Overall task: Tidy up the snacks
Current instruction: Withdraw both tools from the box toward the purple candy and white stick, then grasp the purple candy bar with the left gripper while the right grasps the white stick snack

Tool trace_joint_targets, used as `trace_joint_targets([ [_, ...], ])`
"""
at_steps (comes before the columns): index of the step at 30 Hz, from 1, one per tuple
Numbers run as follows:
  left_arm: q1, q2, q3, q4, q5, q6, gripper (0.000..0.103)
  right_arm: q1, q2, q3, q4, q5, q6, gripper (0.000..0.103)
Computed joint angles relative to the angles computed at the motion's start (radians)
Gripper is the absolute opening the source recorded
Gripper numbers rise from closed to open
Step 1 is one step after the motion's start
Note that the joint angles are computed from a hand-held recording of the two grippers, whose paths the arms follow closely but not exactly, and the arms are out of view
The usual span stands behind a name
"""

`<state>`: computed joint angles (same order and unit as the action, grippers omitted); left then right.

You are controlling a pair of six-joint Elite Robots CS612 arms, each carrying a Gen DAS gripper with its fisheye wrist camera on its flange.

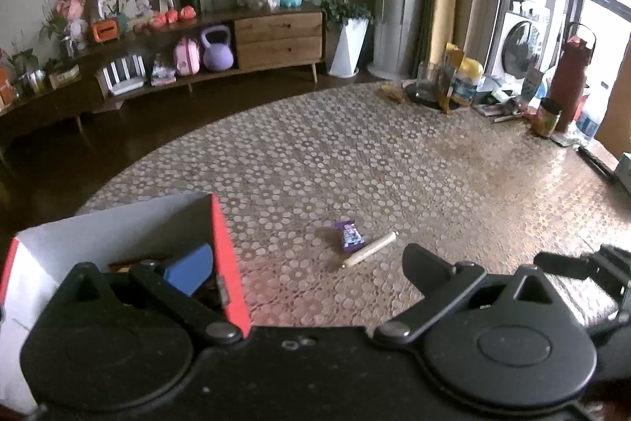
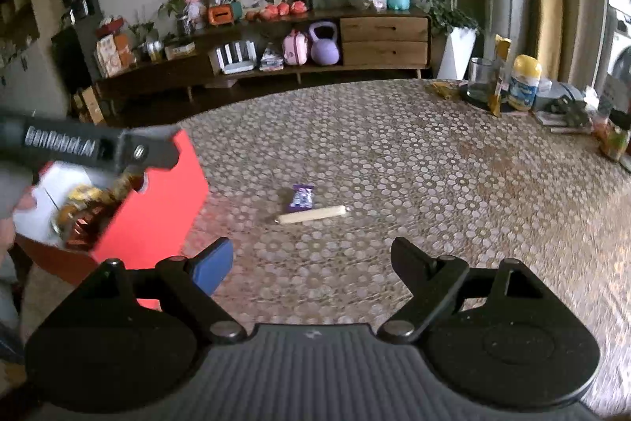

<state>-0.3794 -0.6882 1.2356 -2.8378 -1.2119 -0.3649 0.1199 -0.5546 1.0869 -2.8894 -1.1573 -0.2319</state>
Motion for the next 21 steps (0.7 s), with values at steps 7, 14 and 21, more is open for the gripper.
trace_joint_targets([
  [7, 0.013, 0.085, -0.173, 0.167, -0.042, -0.067, 0.102, -0.003, 0.081, -0.133, 0.074, 0.023, -0.136, 0.087],
  [14, 0.023, 0.175, -0.331, 0.309, -0.071, -0.109, 0.096, -0.005, 0.181, -0.311, 0.187, 0.085, -0.239, 0.087],
  [21, 0.031, 0.248, -0.45, 0.403, -0.084, -0.127, 0.086, -0.004, 0.284, -0.508, 0.346, 0.125, -0.373, 0.087],
])
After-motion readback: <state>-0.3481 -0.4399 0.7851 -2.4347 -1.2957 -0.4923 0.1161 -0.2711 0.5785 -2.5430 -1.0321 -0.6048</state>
